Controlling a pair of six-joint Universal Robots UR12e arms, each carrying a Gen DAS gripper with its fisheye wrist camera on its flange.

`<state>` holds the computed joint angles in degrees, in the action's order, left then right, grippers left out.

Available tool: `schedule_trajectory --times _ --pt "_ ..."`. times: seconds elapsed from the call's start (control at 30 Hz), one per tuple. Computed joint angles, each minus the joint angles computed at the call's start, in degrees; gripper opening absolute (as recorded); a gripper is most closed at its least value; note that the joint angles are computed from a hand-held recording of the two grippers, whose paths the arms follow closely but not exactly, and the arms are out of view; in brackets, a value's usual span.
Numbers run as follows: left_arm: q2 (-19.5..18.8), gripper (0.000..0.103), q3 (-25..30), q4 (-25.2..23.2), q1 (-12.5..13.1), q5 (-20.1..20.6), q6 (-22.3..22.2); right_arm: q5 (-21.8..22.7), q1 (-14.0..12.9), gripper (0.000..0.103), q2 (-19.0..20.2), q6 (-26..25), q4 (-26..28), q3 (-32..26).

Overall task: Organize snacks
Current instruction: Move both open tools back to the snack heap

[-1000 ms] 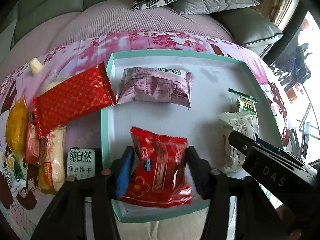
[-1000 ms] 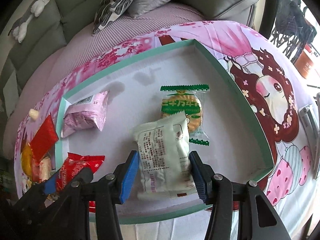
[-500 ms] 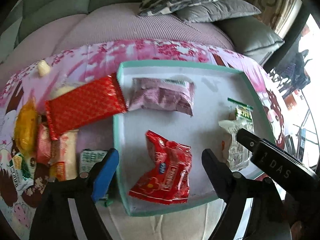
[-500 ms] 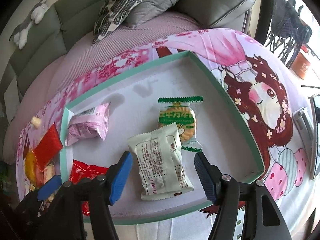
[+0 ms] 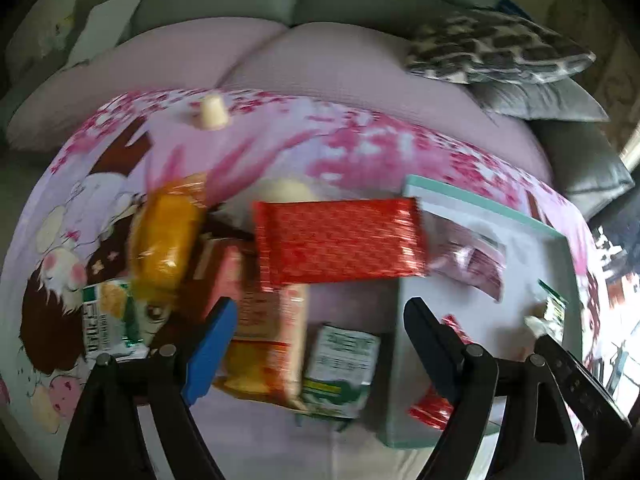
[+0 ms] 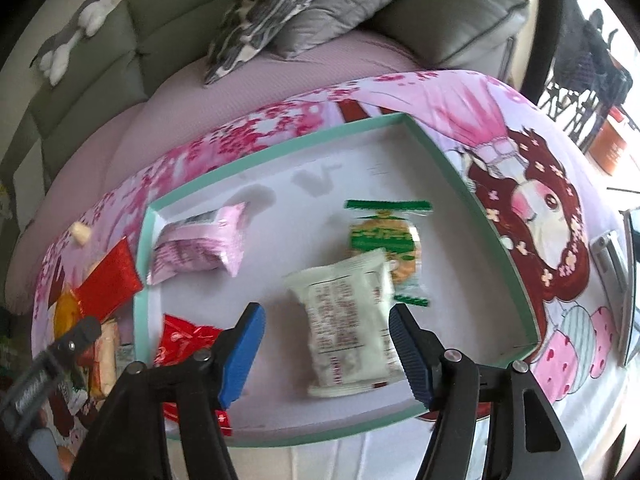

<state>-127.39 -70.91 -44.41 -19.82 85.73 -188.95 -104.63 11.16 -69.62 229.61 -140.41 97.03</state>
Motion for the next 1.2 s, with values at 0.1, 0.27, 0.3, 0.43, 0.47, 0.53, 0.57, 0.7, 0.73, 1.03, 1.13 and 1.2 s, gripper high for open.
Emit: schedule_trajectory --times 0.1,0.27,0.3,0.43,0.47,0.53,0.57,0.7,0.73,1.03,1.13,1.2 --pt "-0.1 0.091 -0.1 -0.1 0.5 1.3 -1.5 0.0 0.3 0.088 0.5 -1.3 -0.3 -0.5" --pt "-0.1 0.103 -0.5 0.7 0.9 2.4 -2.9 -1.3 0.7 0.101 0.8 -2.1 -0.6 -0.8" --pt "-0.2 0.103 -0.4 0.7 0.9 2.4 -3.1 -1.4 0.7 0.103 0.8 -2.3 -0.5 -0.9" --pt "-0.1 0.103 -0.8 1.3 1.3 0.8 -3.3 -1.5 0.8 0.103 1.0 -3.1 -1.3 -0.8" --pt "-0.1 0.103 -1.0 1.8 1.5 0.2 -3.4 -1.6 0.9 0.103 1.1 -3.4 -1.5 -0.8" --pt "0.1 0.103 -1.4 3.0 1.7 0.0 -3.9 -2.1 1.0 0.103 1.2 -3.8 -1.8 -0.9" --pt "0.3 0.103 -1.8 3.9 1.9 0.3 -4.0 -2.6 1.1 0.103 1.3 -3.7 -2.0 -1.0" --pt "1.1 0.103 -3.5 8.1 2.5 3.1 -4.0 -4.0 1.7 0.103 1.7 -3.6 -3.5 -1.3" --pt "1.3 0.103 -3.9 8.7 2.8 3.8 -4.3 -4.3 1.9 0.103 1.9 -4.3 -3.6 -1.6" --pt "3.6 0.103 -6.9 10.2 5.6 12.5 -7.9 1.8 4.0 0.103 5.5 -12.5 -8.0 -6.3" --pt "4.4 0.103 -8.1 9.1 6.5 14.3 -8.9 4.3 4.8 0.103 6.8 -15.2 -8.9 -7.9" --pt "4.7 0.103 -8.7 8.6 7.0 14.9 -10.0 4.8 5.8 0.103 7.9 -17.5 -8.8 -9.3"
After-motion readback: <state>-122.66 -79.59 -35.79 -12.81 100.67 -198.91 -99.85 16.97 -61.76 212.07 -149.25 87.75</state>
